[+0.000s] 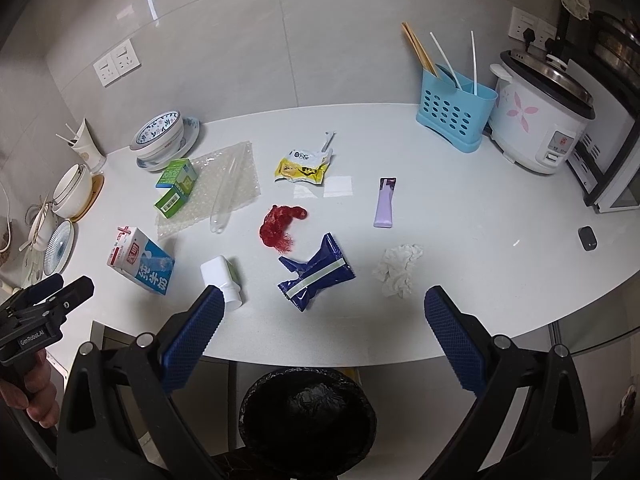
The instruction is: Collect trash
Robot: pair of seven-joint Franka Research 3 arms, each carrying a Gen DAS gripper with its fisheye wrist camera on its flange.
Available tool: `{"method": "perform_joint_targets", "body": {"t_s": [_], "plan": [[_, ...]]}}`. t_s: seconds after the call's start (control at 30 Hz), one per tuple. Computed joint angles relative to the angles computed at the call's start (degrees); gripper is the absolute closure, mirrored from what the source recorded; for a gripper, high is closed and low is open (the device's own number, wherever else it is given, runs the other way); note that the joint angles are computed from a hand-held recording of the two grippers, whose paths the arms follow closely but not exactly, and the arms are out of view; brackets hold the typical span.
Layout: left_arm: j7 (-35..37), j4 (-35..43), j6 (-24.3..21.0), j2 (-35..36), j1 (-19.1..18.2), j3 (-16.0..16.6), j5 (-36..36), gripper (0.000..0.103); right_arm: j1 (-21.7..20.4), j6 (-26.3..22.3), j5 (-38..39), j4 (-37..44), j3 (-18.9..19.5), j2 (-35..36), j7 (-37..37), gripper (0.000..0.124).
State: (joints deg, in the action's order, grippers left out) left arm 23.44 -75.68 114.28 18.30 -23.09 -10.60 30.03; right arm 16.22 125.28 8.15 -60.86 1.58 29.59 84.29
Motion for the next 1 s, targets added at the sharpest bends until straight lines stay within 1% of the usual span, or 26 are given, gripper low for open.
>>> {"method": "perform_joint_targets", "body": {"t_s": [0.7, 1.0], "plan": [[0.27, 1.37, -1.21, 0.95, -0.8, 0.1, 0.35, 0.006, -0.29, -0.05, 0.12, -0.08, -0.06, -0.22, -0.29, 0.027], [0.06, 1.02, -1.06, 0.85, -0.83, 0.05, 0.13, 0.006, -0.4, 0.11, 0.21, -1.01, -0.02, -0.69, -0.67, 0.027]]}}
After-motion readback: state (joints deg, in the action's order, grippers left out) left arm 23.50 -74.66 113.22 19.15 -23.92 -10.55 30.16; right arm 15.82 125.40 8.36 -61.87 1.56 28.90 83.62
